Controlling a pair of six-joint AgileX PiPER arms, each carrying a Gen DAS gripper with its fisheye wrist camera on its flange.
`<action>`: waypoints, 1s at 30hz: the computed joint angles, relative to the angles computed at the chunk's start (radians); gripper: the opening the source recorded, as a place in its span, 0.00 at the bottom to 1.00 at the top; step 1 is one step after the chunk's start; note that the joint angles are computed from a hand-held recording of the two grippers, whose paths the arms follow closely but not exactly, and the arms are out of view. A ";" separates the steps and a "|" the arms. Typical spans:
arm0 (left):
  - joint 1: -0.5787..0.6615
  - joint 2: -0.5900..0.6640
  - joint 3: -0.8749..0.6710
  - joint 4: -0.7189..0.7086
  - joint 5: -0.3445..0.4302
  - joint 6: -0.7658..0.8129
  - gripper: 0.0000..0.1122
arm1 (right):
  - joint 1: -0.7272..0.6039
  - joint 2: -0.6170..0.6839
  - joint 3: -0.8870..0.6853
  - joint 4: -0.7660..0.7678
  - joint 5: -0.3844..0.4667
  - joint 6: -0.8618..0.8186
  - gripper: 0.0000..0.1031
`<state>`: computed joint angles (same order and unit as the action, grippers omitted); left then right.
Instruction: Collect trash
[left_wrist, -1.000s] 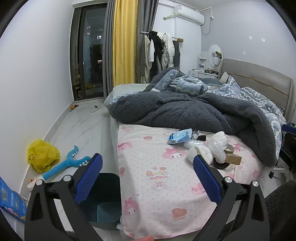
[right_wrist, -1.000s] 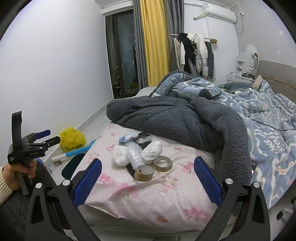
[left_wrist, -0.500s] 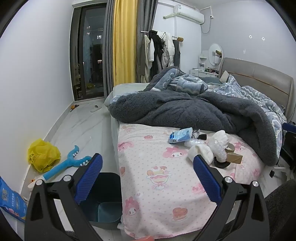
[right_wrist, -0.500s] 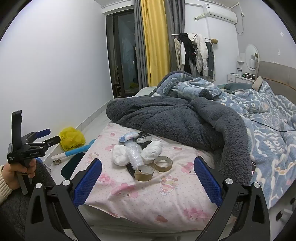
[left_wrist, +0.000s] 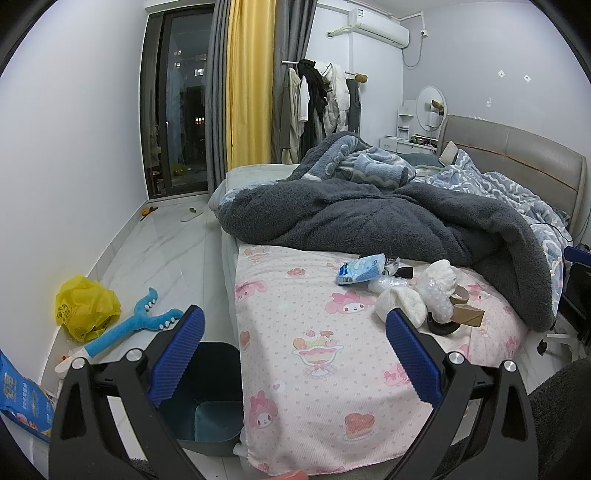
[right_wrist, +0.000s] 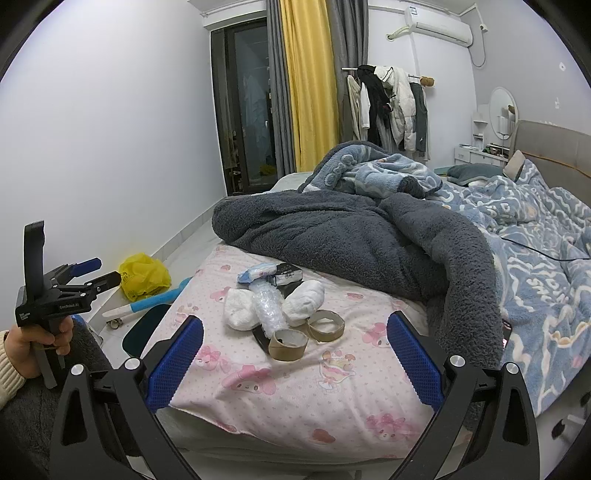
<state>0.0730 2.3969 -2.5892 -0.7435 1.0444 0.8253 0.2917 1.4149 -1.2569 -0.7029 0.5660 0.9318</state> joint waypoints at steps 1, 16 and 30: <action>0.000 0.001 -0.002 0.001 0.001 0.000 0.89 | 0.000 0.000 0.000 0.000 0.000 0.000 0.97; 0.000 0.009 -0.020 0.005 0.010 -0.009 0.89 | 0.000 -0.001 -0.001 0.003 0.002 -0.005 0.97; 0.001 0.015 -0.033 0.009 0.017 -0.017 0.89 | -0.001 -0.001 0.000 0.004 0.000 -0.003 0.97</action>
<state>0.0736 2.4119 -2.6221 -0.7344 1.0617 0.8088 0.2907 1.4141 -1.2568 -0.6992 0.5657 0.9293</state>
